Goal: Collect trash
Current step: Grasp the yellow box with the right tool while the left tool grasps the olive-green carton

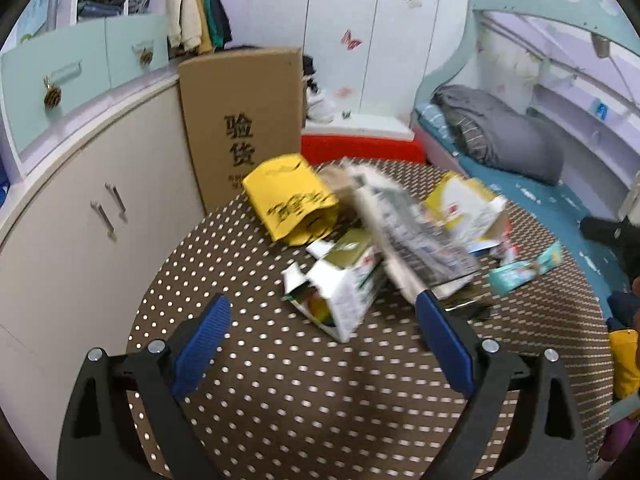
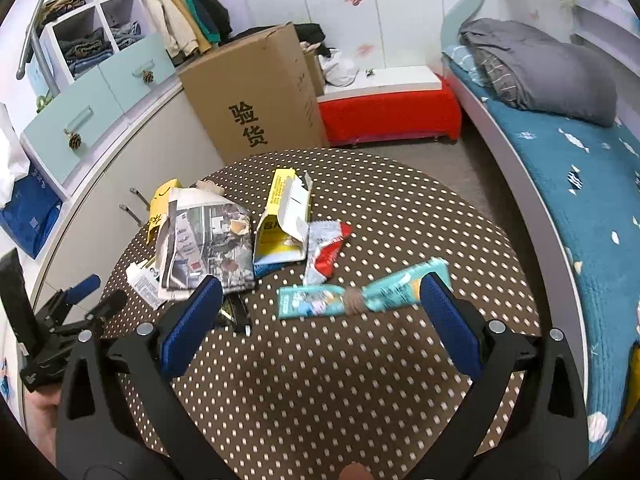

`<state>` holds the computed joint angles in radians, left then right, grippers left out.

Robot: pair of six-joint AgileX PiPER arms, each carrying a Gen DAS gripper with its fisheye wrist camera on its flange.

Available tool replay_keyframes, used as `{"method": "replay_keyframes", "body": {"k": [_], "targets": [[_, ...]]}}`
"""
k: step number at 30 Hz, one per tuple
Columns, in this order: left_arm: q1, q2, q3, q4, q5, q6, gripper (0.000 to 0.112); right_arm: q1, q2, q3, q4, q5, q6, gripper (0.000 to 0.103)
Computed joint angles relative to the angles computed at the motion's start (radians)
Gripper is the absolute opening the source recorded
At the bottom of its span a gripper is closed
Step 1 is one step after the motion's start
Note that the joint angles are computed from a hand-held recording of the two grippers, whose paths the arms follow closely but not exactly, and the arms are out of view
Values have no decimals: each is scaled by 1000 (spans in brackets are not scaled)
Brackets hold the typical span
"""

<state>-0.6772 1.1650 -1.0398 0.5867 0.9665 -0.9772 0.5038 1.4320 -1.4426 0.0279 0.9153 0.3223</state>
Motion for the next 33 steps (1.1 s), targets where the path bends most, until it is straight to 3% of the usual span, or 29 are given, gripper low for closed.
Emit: {"method": "replay_keyframes", "body": {"k": [6, 12, 15, 17, 18, 21, 26, 33], "targets": [[129, 68, 19, -78, -106, 129, 92, -4, 164, -149, 51, 1, -78, 97], [204, 135, -2, -183, -166, 273, 91, 9, 372, -373, 56, 71, -129, 95], [212, 155, -22, -196, -183, 318, 85, 13, 484, -509, 65, 145, -162, 81], [235, 176, -41, -259, -199, 393, 74, 17, 562, -608, 59, 213, -168, 62], [244, 186, -48, -288, -205, 417, 70, 17, 581, -631, 61, 231, -167, 47], [255, 197, -54, -334, -222, 467, 52, 9, 573, -613, 99, 215, -177, 45], [254, 168, -28, -366, -233, 451, 49, -3, 468, -485, 134, 142, -185, 45], [149, 45, 55, -216, -161, 204, 48, -16, 279, -312, 142, 72, -176, 45]]}}
